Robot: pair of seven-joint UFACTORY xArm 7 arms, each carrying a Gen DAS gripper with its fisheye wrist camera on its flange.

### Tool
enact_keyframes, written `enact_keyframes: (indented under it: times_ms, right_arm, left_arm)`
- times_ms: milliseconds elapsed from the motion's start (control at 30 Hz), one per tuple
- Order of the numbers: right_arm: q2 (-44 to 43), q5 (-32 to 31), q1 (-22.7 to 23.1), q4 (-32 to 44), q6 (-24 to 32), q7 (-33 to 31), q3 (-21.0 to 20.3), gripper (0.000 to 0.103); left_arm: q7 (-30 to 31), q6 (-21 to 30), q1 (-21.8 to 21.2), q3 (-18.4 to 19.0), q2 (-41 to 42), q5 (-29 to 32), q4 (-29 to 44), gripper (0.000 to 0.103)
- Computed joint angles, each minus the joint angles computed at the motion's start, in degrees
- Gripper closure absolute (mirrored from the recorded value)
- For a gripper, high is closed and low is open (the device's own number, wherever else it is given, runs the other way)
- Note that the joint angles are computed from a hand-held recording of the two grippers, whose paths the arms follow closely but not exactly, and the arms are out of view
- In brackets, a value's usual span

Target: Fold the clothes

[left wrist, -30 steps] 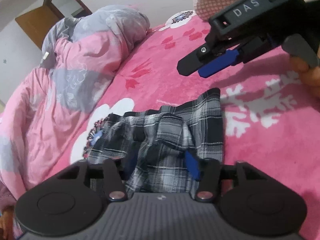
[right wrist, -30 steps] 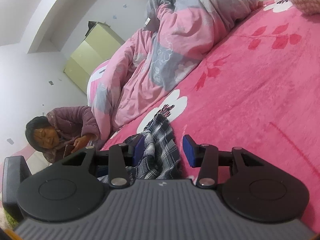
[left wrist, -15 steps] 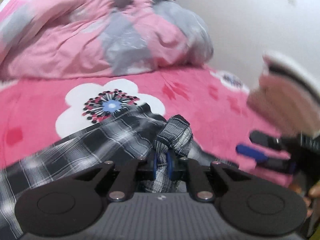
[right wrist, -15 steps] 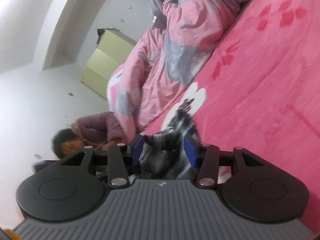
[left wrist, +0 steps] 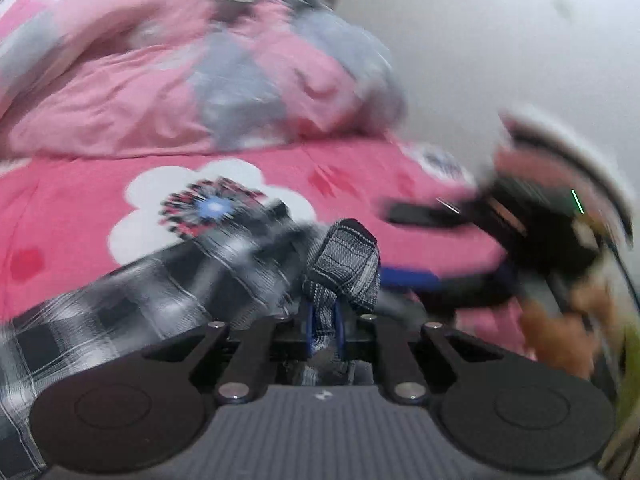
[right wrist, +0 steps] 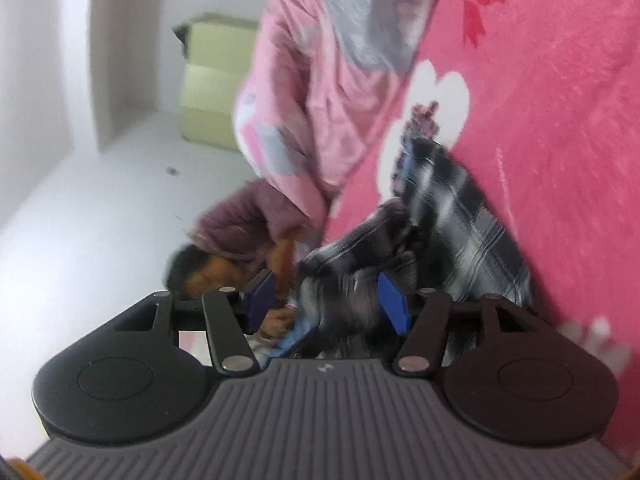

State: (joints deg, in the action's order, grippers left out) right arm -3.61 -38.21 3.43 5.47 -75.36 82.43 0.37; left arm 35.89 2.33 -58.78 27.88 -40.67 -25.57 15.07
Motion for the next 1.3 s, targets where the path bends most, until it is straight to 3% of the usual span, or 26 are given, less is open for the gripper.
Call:
enact_keyframes:
  times_ms: [133, 267, 367, 433, 500, 567, 700, 800, 867, 933, 1033, 1100, 1233, 1300]
  right_arm:
    - [-0.6, -1.4, 0.2, 1.9, 5.5, -1.1, 0.5, 0.045]
    - [-3.7, -1.2, 0.6, 2.2, 11.0, -4.5, -0.2, 0.045]
    - [-3.9, -5.7, -0.2, 5.8, 16.5, -3.0, -1.8, 0.045]
    - [-1.4, -9.7, -0.1, 10.1, 19.3, -0.9, -2.1, 0.046]
    - [1.6, -13.2, -0.2, 13.6, 20.2, 0.6, -1.7, 0.051]
    - [-0.5, -10.6, 0.2, 12.8, 22.9, -2.9, -0.1, 0.079]
    - [-7.8, -3.4, 3.1, 8.3, 23.8, -16.6, 2.5, 0.093]
    - [-17.8, 4.8, 5.8, 5.2, 31.9, -32.0, 9.4, 0.093]
    - [-24.5, 9.7, 6.0, 4.5, 39.2, -40.9, 16.7, 0.093]
    - [-29.1, 15.2, 4.0, 5.0, 45.5, -48.0, 26.4, 0.093]
    - [-35.2, 21.0, -1.3, 5.8, 51.9, -53.7, 39.3, 0.094]
    - [-38.0, 22.8, -3.5, 5.8, 53.6, -56.0, 44.5, 0.094]
    - [-40.0, 25.5, -3.1, 4.9, 54.8, -58.6, 47.3, 0.093]
    - [-39.5, 26.9, -2.2, 4.9, 55.0, -59.6, 46.5, 0.092]
  left_arm:
    - [-0.4, 4.2, 2.0, -2.3, -1.1, -0.2, -0.5, 0.078]
    - [-0.8, 5.4, -0.3, 4.8, -5.8, -8.7, -0.3, 0.076]
    - [-2.2, 4.9, 0.7, 6.7, -7.3, -12.3, -0.3, 0.075]
    - [-2.7, 5.0, 1.3, 7.7, -8.0, -13.7, -0.1, 0.068]
    - [-2.7, 5.1, 1.9, 8.6, -9.1, -14.6, -0.1, 0.055]
    - [-1.9, 5.5, 1.9, 9.8, -10.5, -15.0, -0.3, 0.051]
    - [-0.8, 4.6, 0.4, 11.6, -11.7, -16.3, 0.0, 0.043]
    - [-0.7, 3.1, -1.4, 12.3, -12.5, -16.3, 0.3, 0.034]
    - [-1.2, 1.6, -2.3, 12.0, -12.8, -15.7, 0.1, 0.029]
    - [-3.5, 0.3, -1.4, 9.2, -10.7, -14.2, -0.2, 0.028]
    - [-9.3, 0.6, 3.9, 1.9, -5.4, -11.3, -0.2, 0.034]
    - [-12.6, 1.1, 7.3, -1.8, -2.8, -9.6, -0.2, 0.062]
    - [-15.9, 2.4, 9.1, -2.9, -0.5, -8.5, 0.0, 0.090]
    - [-17.2, 1.6, 11.4, -5.4, 0.6, -7.5, -0.4, 0.092]
